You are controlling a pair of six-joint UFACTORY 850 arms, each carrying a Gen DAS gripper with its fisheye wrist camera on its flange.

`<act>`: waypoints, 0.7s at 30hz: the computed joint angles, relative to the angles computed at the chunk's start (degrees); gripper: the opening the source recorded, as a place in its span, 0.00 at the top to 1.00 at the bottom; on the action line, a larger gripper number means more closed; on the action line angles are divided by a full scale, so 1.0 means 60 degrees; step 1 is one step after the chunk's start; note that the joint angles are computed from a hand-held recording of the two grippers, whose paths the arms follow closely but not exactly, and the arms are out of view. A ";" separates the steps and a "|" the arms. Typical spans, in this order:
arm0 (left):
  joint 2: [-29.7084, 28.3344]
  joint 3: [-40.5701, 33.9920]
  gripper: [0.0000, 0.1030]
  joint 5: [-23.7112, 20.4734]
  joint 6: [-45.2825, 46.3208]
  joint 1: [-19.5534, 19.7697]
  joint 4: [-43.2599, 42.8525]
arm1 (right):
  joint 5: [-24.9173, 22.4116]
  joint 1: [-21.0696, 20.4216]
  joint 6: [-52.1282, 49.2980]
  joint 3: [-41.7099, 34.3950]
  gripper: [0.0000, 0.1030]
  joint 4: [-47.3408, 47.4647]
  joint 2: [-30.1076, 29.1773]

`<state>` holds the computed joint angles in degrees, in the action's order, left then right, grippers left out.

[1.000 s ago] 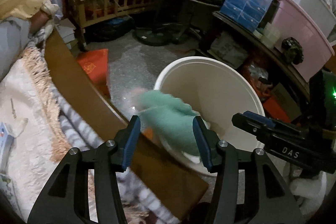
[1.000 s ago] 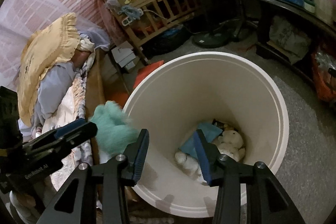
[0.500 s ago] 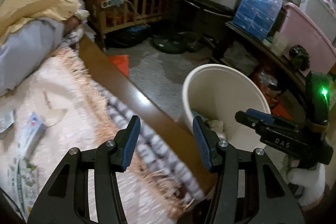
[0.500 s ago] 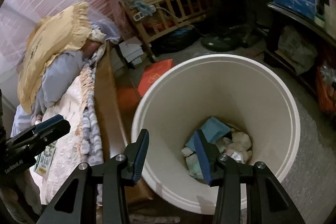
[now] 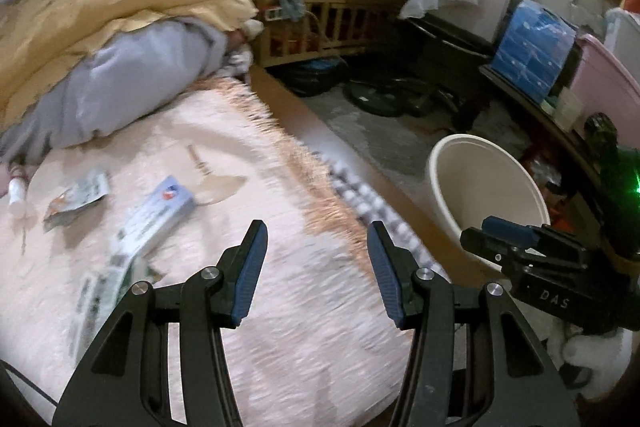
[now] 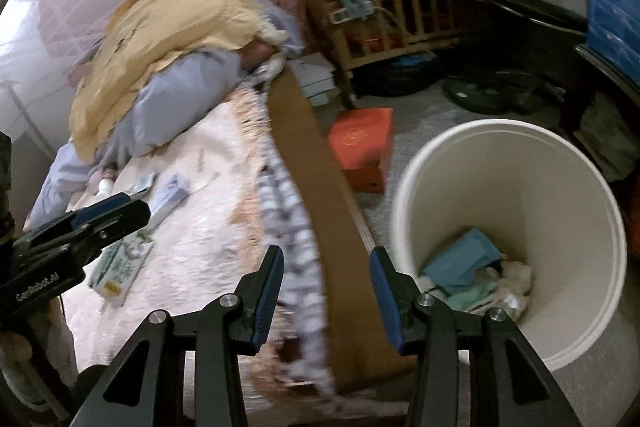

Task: Collect trash
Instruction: 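Move both tools back over the remaining trash on the bed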

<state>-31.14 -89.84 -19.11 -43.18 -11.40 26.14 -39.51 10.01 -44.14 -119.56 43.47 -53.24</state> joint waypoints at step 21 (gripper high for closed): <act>0.2585 0.3802 0.51 0.0036 -0.2946 0.1880 0.2628 | -0.1356 0.1813 -0.0539 -0.0026 0.41 -0.0517 -0.0161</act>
